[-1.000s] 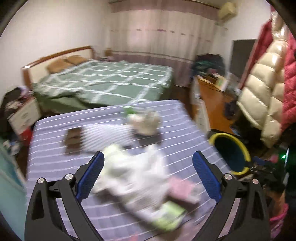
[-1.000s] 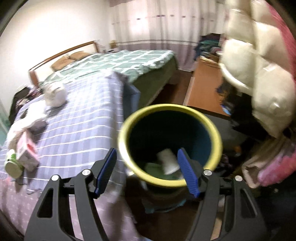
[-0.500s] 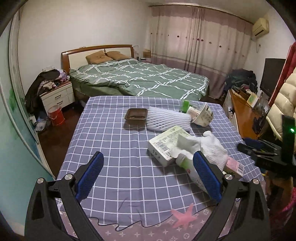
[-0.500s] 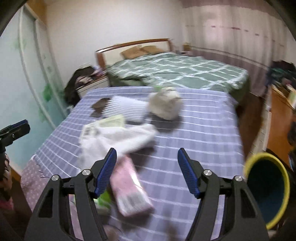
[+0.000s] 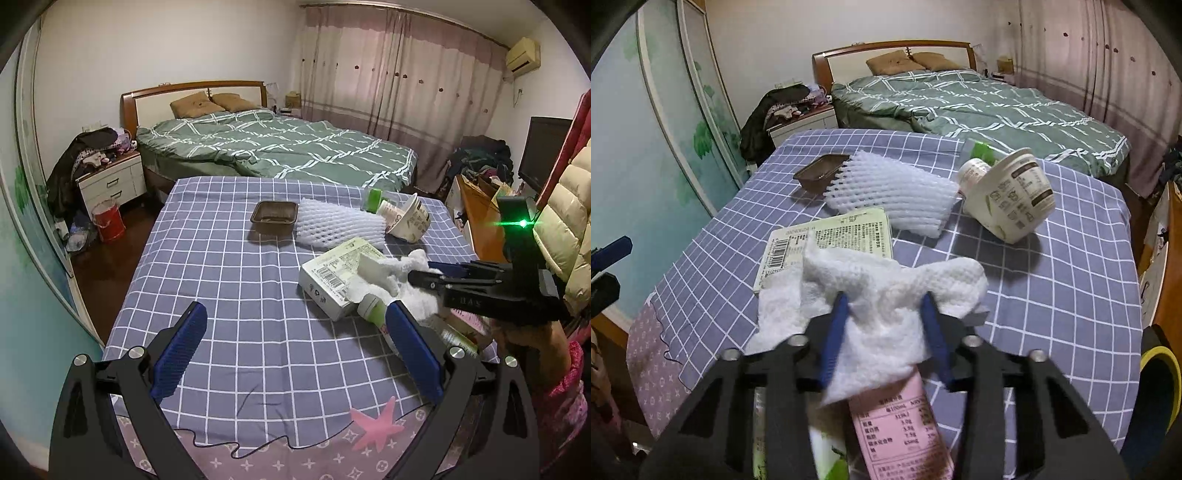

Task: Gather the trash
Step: 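Grasp the white tissue with the right gripper and lift it, then carry the tissue over the yellow bin and open the right gripper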

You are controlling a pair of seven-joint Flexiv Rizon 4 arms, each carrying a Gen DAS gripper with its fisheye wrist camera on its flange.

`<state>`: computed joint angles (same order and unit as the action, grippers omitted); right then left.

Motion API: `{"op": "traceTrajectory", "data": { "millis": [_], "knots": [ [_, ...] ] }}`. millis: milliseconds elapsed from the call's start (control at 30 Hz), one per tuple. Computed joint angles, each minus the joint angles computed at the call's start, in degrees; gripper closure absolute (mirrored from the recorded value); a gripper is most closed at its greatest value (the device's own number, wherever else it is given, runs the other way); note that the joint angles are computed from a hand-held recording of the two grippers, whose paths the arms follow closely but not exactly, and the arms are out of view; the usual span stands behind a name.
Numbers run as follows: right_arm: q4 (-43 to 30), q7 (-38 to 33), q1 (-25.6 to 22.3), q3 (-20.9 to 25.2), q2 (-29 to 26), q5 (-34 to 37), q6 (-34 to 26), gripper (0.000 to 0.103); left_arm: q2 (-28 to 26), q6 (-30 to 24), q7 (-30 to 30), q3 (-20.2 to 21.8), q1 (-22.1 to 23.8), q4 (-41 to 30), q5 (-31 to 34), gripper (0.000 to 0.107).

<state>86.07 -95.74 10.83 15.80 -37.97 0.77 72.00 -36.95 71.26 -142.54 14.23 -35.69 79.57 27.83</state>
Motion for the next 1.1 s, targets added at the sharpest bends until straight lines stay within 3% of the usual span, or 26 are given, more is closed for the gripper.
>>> {"op": "traceTrajectory", "data": {
  "millis": [67, 167, 500, 867, 1100],
  "knots": [
    [0.44, 0.19, 0.5, -0.52, 0.24, -0.43, 0.67, 0.088, -0.44, 0.03, 0.59, -0.72, 0.56, -0.18, -0.58, 0.011],
    [0.88, -0.84, -0.53, 0.98, 0.85, 0.45, 1.66, 0.093, -0.91, 0.17, 1.46, -1.28, 0.92, -0.39, -1.33, 0.011],
    [0.07, -7.22, -6.77, 8.54, 5.13, 8.69, 4.83, 0.094, -1.83, 0.89, 3.42, -1.41, 0.87, -0.48, -3.36, 0.011],
    [4.56, -6.6, -8.41, 5.58, 11.89, 11.89, 11.41, 0.094, -2.87, 1.16, 7.14, -2.36, 0.79, -1.41, -5.53, 0.011],
    [4.15, -9.11, -13.15, 8.36, 13.93, 14.12, 10.17, 0.094, -4.24, 0.04, 9.71, -2.84, 0.42, -3.45, -7.21, 0.011]
  ]
}}
